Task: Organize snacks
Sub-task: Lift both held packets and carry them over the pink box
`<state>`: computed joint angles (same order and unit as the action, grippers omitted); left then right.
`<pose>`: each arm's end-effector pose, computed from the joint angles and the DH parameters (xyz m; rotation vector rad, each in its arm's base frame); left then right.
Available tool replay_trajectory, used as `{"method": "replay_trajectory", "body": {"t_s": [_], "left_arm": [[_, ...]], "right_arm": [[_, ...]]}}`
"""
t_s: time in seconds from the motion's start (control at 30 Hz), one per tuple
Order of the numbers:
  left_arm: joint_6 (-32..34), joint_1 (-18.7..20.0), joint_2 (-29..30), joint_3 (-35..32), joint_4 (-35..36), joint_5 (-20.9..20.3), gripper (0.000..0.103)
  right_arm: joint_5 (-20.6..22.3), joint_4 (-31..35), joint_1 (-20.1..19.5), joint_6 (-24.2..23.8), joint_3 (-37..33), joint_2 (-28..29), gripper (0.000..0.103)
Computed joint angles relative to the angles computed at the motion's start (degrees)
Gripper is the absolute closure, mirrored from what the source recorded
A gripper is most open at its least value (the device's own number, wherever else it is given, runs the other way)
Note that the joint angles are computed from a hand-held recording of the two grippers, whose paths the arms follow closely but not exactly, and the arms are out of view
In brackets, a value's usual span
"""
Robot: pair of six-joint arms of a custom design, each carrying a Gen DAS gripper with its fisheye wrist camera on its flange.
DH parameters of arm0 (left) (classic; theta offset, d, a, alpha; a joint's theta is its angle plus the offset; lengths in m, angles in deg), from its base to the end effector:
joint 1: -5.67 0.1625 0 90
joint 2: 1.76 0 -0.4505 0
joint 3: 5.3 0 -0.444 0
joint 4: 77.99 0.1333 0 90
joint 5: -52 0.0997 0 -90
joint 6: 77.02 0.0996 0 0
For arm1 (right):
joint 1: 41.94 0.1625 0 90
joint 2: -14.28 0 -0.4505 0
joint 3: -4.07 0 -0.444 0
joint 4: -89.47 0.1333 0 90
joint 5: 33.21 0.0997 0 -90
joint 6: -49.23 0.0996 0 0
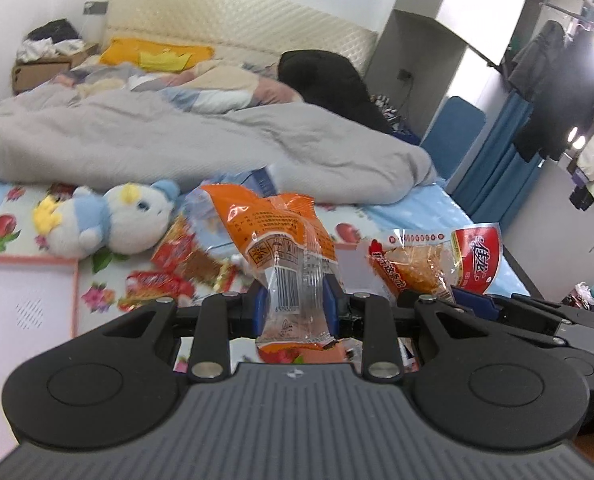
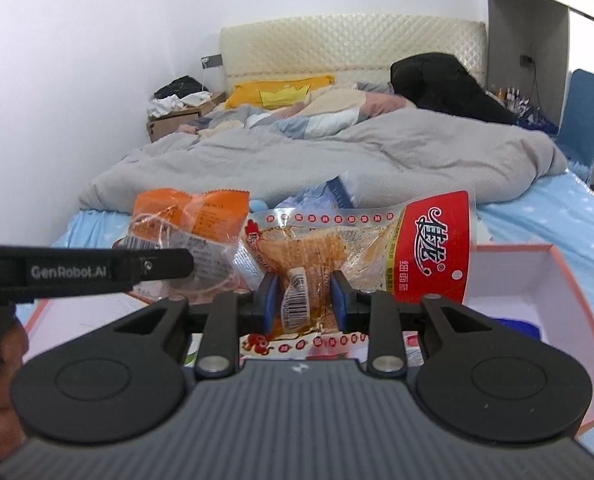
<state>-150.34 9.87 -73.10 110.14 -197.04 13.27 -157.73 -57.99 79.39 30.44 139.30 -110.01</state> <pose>-0.5262 -0.2502 0.1943 0.4304 2.4747 -1.1230 0.2270 -0.2251 0.4663 0.7305 -2.3234 1.1134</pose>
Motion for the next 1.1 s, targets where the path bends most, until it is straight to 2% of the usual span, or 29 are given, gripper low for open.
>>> {"method": "replay_trajectory", "body": {"t_s": [0.3,0.53,0.83,1.1], "left_arm": [[8.0,1.6,7.1,-5.9,-6.6,-1.1,0.070],[15.4,4.2,13.5,-8.6,-15.0,-4.8,0.070],[18.9,7.9,20.0,-11.6,-15.3,-11.8,0.070],[19.7,10.1,22.4,-12.5,-13.4,-16.6,0.069]], "right_arm": [[1.7,-1.2,-4.8,-2.9,-2.2,-2.7,0.072],[4.3,-2.7,-13.8,-6.9,-2.1,-4.5,0.071],[8.0,0.5,-24.5,-8.4,-0.3,-7.9,0.071],[9.3,1.4,-32.6,-9.4,1.8,-10.0,0.069]]}}
